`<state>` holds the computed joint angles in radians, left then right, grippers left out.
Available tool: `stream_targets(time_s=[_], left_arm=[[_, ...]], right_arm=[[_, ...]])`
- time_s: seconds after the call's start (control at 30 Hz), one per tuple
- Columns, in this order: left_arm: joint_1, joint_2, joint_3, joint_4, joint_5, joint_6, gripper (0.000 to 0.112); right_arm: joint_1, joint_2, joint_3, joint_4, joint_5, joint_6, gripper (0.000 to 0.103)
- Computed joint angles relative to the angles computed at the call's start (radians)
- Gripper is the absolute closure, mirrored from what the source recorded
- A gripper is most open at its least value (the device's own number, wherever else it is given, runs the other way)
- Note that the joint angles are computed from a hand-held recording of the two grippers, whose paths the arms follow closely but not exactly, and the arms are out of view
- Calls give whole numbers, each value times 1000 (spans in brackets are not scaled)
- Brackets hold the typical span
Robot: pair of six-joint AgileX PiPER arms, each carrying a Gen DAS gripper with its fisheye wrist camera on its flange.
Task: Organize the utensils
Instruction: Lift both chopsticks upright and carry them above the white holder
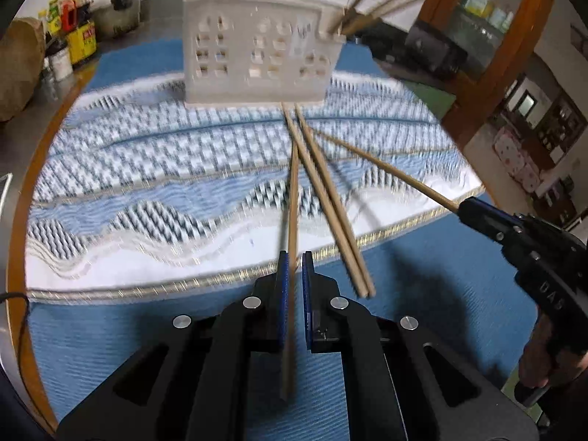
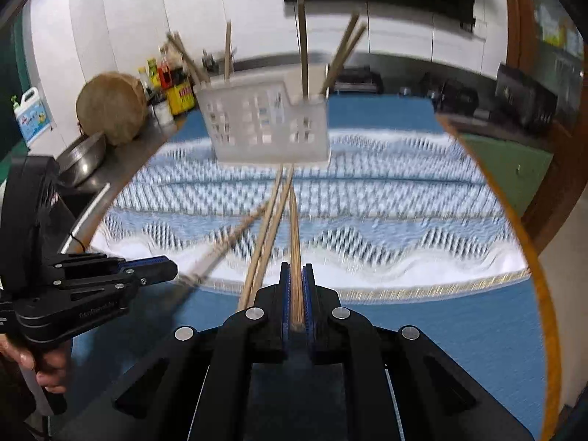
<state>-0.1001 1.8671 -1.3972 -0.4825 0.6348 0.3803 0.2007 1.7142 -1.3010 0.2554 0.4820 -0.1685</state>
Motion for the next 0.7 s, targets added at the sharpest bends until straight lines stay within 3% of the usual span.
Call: stream_targets(time_s=[0.1, 0.3, 0.7], left_arm=[[15, -17, -12, -32, -17, 30, 112], [29, 0, -61, -31, 13, 41, 111], [-19, 47, 7, 107, 46, -29, 108]], right_arm=[[-12, -1, -49, 13, 4, -23, 96], [-29, 24, -148, 30, 31, -51, 96], [-32, 22, -160, 36, 27, -68, 96]])
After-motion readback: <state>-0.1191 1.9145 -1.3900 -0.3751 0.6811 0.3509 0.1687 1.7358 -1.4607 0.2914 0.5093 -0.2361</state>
